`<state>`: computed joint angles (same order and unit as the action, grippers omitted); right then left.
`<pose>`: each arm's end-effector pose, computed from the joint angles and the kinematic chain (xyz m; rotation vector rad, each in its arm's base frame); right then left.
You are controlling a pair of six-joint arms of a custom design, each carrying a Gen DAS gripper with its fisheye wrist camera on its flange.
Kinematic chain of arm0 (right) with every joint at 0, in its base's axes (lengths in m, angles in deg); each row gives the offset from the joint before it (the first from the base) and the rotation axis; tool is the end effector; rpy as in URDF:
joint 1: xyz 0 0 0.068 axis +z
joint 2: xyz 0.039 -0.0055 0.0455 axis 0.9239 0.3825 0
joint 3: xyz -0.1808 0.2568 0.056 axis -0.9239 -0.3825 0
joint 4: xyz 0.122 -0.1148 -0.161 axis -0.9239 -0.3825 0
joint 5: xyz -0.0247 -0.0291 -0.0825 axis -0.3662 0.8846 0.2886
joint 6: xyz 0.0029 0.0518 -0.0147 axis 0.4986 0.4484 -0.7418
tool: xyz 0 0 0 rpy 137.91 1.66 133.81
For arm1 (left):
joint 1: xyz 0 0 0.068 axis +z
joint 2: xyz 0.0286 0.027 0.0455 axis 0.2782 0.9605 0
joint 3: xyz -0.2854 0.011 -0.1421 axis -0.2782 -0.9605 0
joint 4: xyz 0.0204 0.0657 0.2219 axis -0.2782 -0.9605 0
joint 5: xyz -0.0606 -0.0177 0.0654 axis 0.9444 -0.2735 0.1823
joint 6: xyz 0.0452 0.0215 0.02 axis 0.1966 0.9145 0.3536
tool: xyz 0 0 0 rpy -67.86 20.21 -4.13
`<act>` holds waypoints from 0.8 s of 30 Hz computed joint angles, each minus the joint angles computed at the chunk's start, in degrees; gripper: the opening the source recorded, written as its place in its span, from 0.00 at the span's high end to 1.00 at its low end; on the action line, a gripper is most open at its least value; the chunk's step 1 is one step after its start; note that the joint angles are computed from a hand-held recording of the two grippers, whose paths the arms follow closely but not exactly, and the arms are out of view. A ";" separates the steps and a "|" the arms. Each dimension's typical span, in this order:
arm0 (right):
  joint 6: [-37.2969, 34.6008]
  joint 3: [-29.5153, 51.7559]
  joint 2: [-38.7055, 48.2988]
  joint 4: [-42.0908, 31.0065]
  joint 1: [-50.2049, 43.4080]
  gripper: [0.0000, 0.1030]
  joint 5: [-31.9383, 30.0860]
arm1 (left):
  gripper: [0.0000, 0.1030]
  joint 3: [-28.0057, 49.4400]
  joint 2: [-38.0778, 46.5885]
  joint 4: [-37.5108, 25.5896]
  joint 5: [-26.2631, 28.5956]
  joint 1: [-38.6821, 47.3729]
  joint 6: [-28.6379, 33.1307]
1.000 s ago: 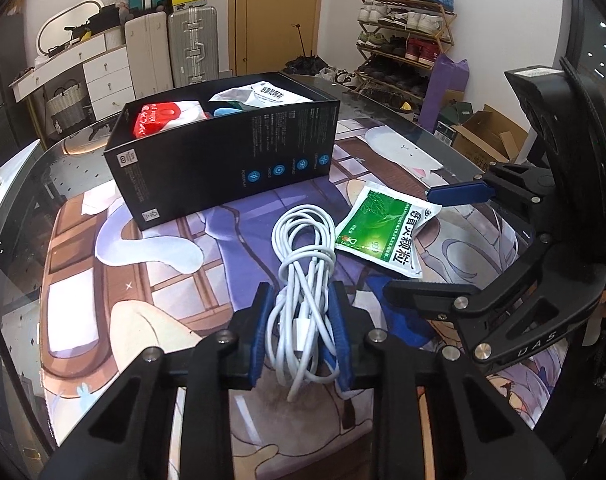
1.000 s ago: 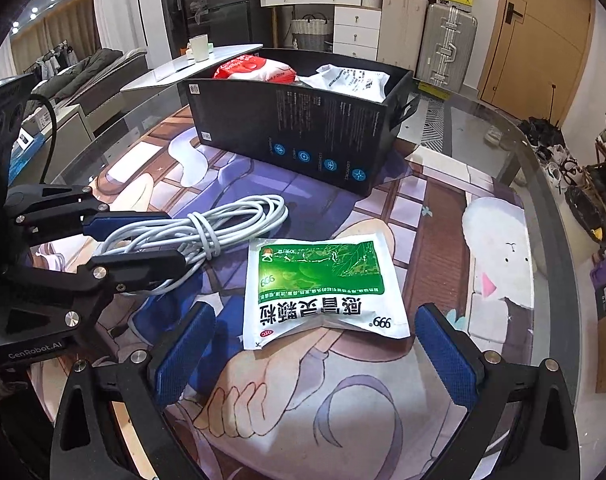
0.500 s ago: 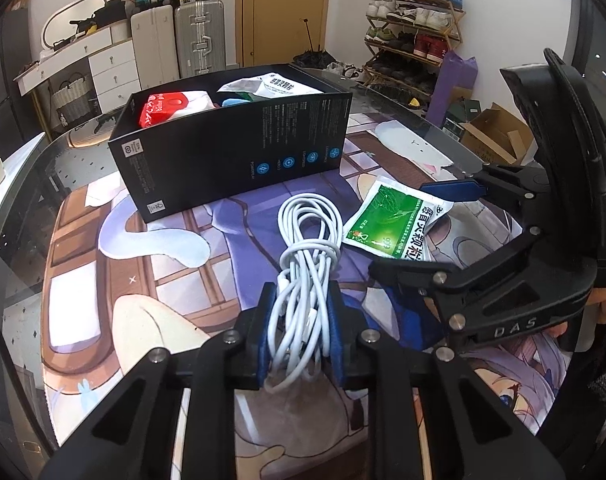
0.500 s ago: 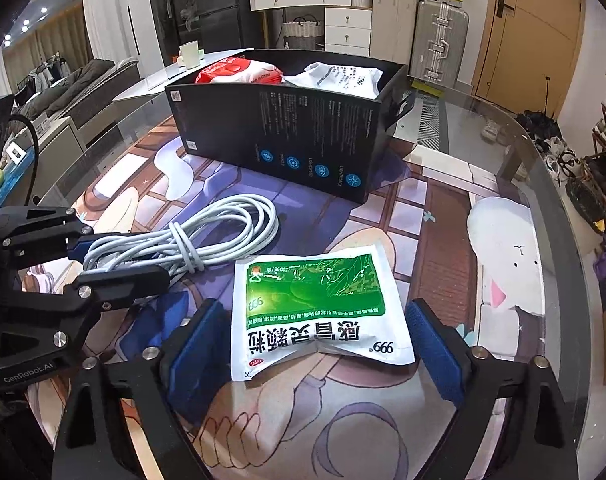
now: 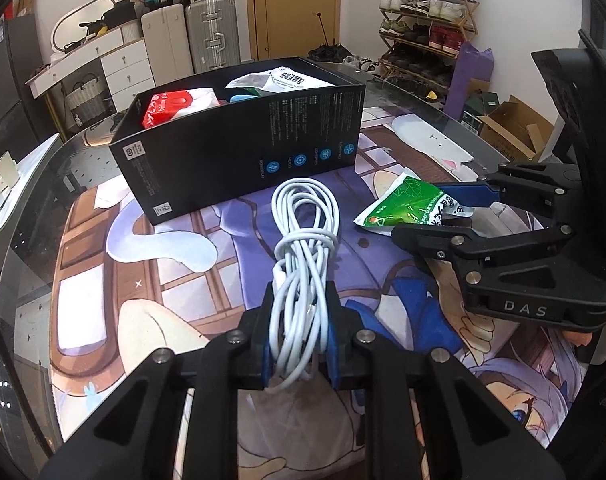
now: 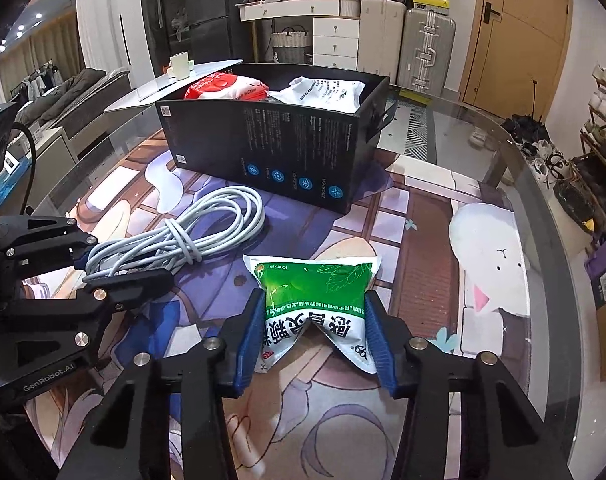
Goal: Organize soft objects
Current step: 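Close the left tool on the white cable while the right tool grasps the green sachet, then lift and carry the white cable and green sachet over the black box with both tools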
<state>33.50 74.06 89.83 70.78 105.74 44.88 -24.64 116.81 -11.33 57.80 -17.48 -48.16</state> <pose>0.1954 0.1494 0.1377 -0.6572 2.3910 0.2065 0.1887 -0.1173 0.1644 0.3126 2.4437 -0.1298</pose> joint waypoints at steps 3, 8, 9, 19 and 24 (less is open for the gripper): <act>0.42 -0.44 -0.26 0.49 -0.48 0.65 -0.12 | 0.83 -0.01 0.24 -0.01 -1.55 -0.11 -1.23; 0.71 -1.04 -0.86 1.38 -1.53 0.68 -1.16 | 0.84 -0.64 -0.17 0.46 -1.24 1.40 -2.33; 0.82 -1.50 -1.30 2.16 -1.82 0.68 -1.53 | 0.84 -0.73 -0.17 0.70 -1.10 1.53 -2.52; 2.11 -2.13 -2.45 7.73 -1.27 0.69 -0.47 | 0.83 -2.35 -1.72 3.36 -2.05 2.64 -2.74; 2.39 -2.08 -2.32 10.05 -0.01 0.69 0.46 | 0.83 -2.86 -2.55 4.80 -4.15 2.65 -2.23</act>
